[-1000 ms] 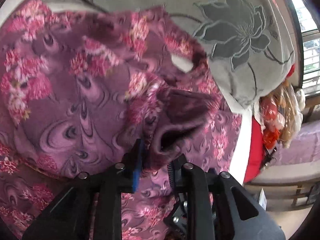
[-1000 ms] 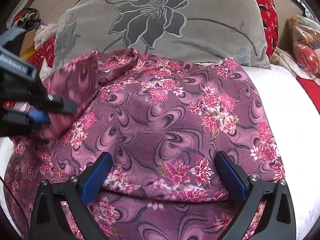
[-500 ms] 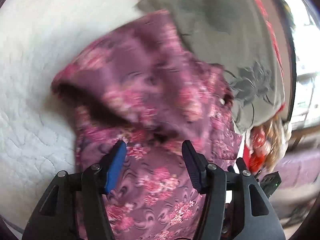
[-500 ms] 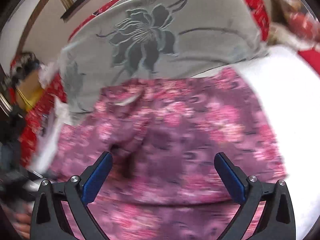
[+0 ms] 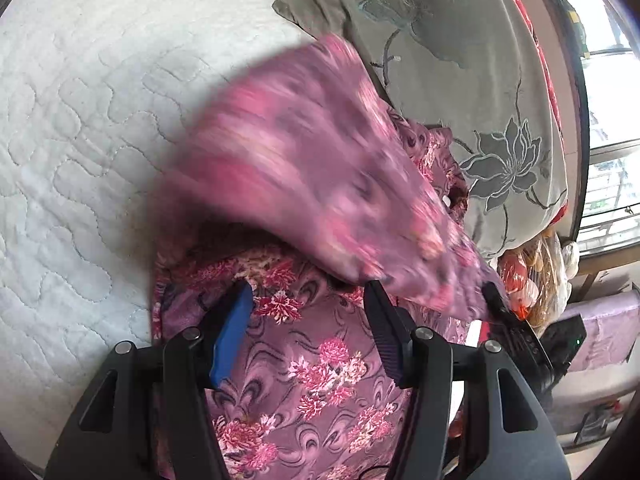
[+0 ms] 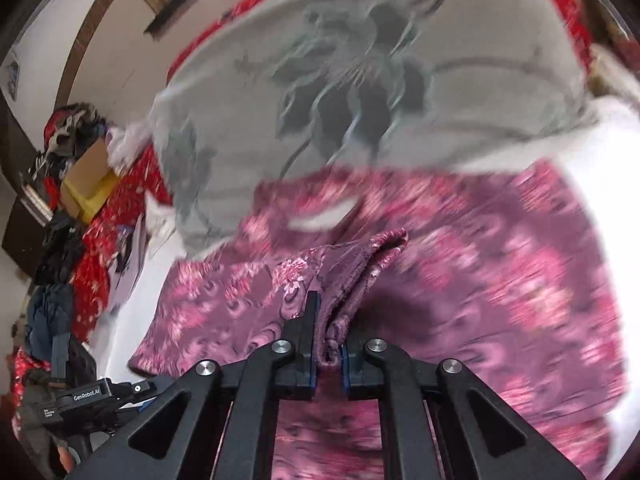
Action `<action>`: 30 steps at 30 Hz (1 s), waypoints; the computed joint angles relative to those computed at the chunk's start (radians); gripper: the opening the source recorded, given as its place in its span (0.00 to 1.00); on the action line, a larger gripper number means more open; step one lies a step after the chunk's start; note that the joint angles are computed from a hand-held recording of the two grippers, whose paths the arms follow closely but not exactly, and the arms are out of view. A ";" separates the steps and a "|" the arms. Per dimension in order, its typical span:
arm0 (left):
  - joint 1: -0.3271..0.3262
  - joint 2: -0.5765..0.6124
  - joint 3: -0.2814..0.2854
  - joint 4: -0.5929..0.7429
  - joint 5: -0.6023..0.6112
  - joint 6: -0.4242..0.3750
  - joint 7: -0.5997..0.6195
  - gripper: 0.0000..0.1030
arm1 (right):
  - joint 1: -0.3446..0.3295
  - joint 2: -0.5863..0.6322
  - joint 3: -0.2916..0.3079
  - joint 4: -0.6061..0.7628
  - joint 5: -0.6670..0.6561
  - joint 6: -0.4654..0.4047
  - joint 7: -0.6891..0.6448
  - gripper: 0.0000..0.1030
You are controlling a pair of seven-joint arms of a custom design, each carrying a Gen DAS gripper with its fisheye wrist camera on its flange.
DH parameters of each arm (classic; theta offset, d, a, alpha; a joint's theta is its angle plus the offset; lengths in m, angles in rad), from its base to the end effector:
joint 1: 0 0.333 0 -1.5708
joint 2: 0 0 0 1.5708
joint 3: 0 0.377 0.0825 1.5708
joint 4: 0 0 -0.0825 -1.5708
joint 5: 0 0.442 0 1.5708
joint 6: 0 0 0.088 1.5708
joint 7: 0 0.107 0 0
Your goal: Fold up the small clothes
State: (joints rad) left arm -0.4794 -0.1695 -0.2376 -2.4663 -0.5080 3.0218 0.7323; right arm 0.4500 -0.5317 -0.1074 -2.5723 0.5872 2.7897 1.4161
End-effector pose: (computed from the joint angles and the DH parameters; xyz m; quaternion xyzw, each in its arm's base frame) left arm 0.4244 -0.3260 0.4568 0.8238 -0.4387 0.3464 0.0948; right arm 0.4306 0.1214 0.5452 -0.6504 0.6424 -0.0493 0.4024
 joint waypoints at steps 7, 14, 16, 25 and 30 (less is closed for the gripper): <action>0.043 0.000 -0.036 0.004 0.107 -0.023 -0.081 0.55 | -0.138 -0.049 -0.014 -0.020 -0.105 -0.040 0.032 0.07; 0.050 -0.014 -0.042 0.016 0.175 -0.090 -0.118 0.55 | -0.227 -0.031 -0.023 -0.059 -0.171 -0.074 0.069 0.07; 0.027 -0.034 -0.032 0.014 0.151 -0.110 -0.093 0.55 | -0.230 -0.014 -0.033 -0.054 -0.170 -0.117 0.073 0.07; 0.173 0.004 -0.164 0.142 0.539 -0.315 -0.254 0.56 | -0.219 -0.117 -0.050 -0.105 -0.175 -0.039 0.081 0.16; 0.114 0.092 -0.130 0.241 0.659 -0.490 -0.290 0.56 | -0.266 -0.058 -0.006 -0.076 -0.277 -0.163 0.054 0.15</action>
State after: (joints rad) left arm -0.3651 -0.0770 -0.3681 -2.2248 0.1513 2.5315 0.4420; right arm 0.1844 -0.5898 -0.1137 -2.6486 0.3099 2.6267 1.4706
